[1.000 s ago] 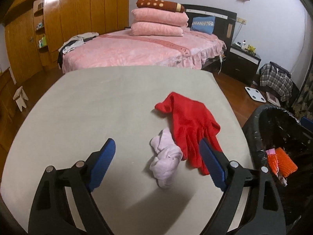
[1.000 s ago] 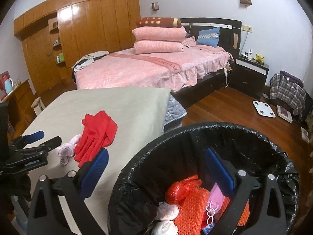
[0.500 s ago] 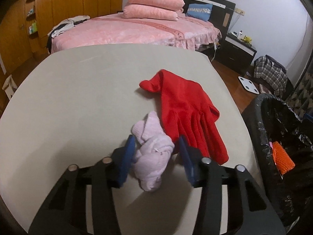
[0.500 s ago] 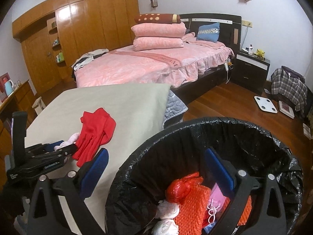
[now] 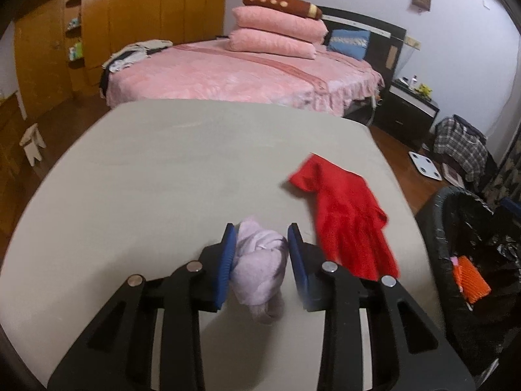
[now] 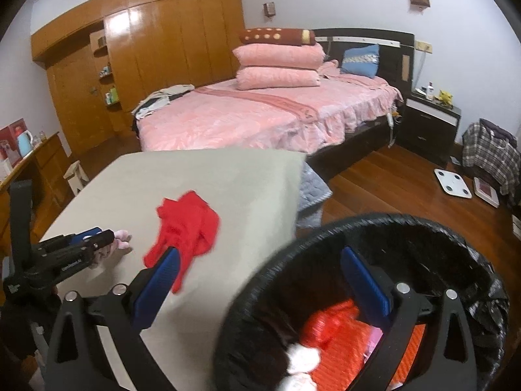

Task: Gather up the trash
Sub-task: 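Grasp the pink sock with the left gripper, then grasp the red gloves with the right gripper while the left holds the pink sock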

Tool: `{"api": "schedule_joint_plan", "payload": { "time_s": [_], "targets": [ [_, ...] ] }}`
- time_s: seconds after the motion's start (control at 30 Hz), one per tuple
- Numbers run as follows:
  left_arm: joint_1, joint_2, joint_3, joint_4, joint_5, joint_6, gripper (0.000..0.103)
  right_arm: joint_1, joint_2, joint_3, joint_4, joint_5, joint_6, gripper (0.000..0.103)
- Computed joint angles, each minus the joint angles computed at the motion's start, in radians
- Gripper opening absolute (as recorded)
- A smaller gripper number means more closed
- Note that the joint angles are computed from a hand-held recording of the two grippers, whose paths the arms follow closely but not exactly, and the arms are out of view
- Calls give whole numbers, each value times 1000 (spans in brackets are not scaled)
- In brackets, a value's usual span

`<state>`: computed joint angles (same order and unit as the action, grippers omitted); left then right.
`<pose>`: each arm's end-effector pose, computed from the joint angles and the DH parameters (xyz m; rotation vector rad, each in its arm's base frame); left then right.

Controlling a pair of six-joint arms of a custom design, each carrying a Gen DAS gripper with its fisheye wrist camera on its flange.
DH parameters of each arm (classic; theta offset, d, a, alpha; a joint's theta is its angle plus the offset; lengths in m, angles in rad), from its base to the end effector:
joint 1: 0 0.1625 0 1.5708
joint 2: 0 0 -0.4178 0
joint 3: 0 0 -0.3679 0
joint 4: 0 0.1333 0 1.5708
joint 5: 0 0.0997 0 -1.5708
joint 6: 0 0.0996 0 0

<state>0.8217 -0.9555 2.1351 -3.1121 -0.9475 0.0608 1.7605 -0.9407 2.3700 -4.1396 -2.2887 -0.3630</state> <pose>-0.2025 -0.4989 0.1232 0.8772 2.4323 -0.7248 0.1435 -0.3878 0.1951 0.0854 -2.1103 1.2439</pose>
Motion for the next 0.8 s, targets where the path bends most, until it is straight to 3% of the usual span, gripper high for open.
{"api": "schedule_joint_plan", "payload": {
  "time_s": [0.13,0.27,0.37,0.53,0.63,0.7,0.8],
  "targets": [
    [22,-7,-9,13,39,20,32,22,33,-68,49,28,-8,97],
    [51,-23,-11,75,22,2,35,35,67,-107,79,32,-12,97],
    [58,-24,1,73,19,1,46,37,84,-128,113,30,0,97],
    [84,-20,-15,103,-3,-37,54,39,101,-152,137,25,3,97],
    [92,-12,-30,126,-11,-36,51,38,111,-172,152,30,6,97],
    [93,-10,-33,134,-34,-21,37,35,116,-179,156,36,6,97],
    [92,-8,-33,126,-42,-14,33,33,131,-205,175,43,4,97]
  ]
}}
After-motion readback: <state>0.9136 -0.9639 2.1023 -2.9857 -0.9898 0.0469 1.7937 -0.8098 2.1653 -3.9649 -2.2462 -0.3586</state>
